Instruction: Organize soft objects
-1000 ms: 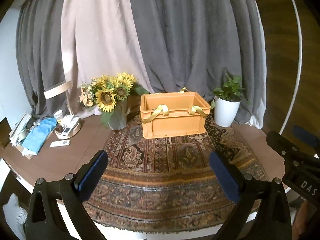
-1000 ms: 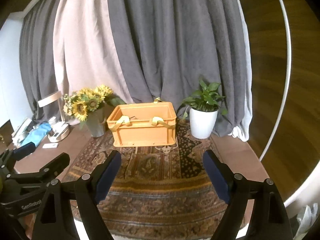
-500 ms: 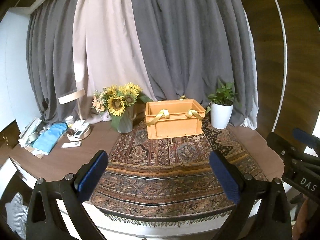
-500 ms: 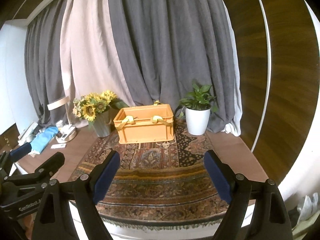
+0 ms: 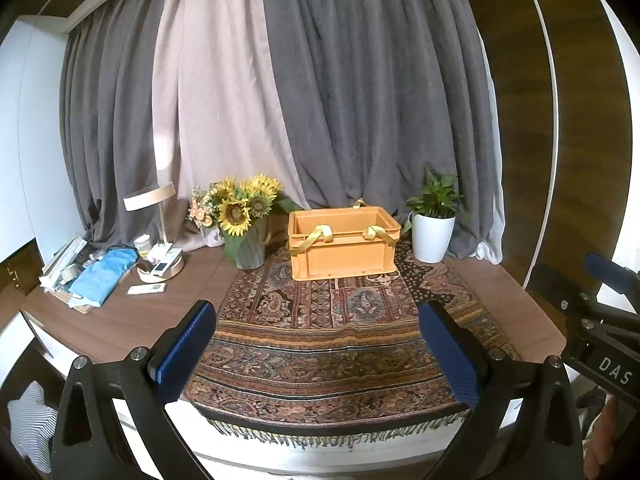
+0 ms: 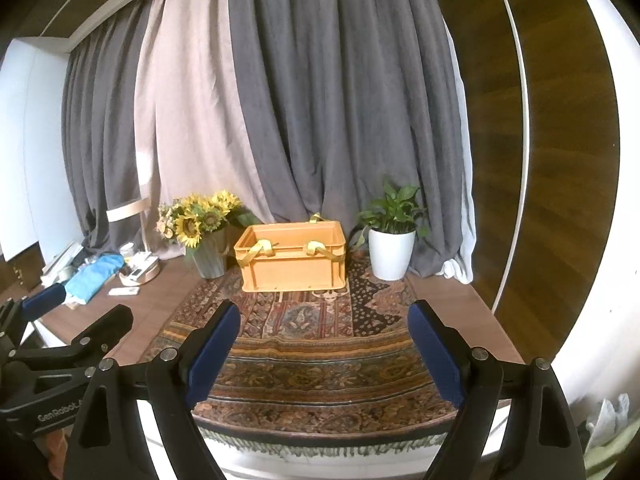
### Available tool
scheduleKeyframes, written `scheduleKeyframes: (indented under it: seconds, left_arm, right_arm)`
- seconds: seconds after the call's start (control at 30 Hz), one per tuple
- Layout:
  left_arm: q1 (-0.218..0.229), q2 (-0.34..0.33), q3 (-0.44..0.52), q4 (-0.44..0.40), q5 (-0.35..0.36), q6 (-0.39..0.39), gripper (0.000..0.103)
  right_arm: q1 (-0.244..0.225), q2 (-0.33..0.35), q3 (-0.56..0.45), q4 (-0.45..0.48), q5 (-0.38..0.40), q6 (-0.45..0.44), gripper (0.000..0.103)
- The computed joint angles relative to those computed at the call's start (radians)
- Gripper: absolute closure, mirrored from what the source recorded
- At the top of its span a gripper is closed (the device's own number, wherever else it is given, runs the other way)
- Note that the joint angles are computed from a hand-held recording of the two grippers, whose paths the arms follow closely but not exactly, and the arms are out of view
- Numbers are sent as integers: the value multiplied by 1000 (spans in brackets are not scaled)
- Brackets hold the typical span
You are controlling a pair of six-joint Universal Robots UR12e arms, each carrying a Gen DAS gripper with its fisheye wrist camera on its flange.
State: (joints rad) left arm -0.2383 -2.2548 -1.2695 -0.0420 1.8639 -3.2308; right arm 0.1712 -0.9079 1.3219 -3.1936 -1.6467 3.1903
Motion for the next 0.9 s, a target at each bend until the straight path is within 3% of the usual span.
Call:
scheduleKeyframes:
  seconds: [0.9]
  left_arm:
    - [-11, -2, 0, 29, 28, 22, 0]
  right_arm:
    - [-4, -14, 21, -5, -10, 6, 16]
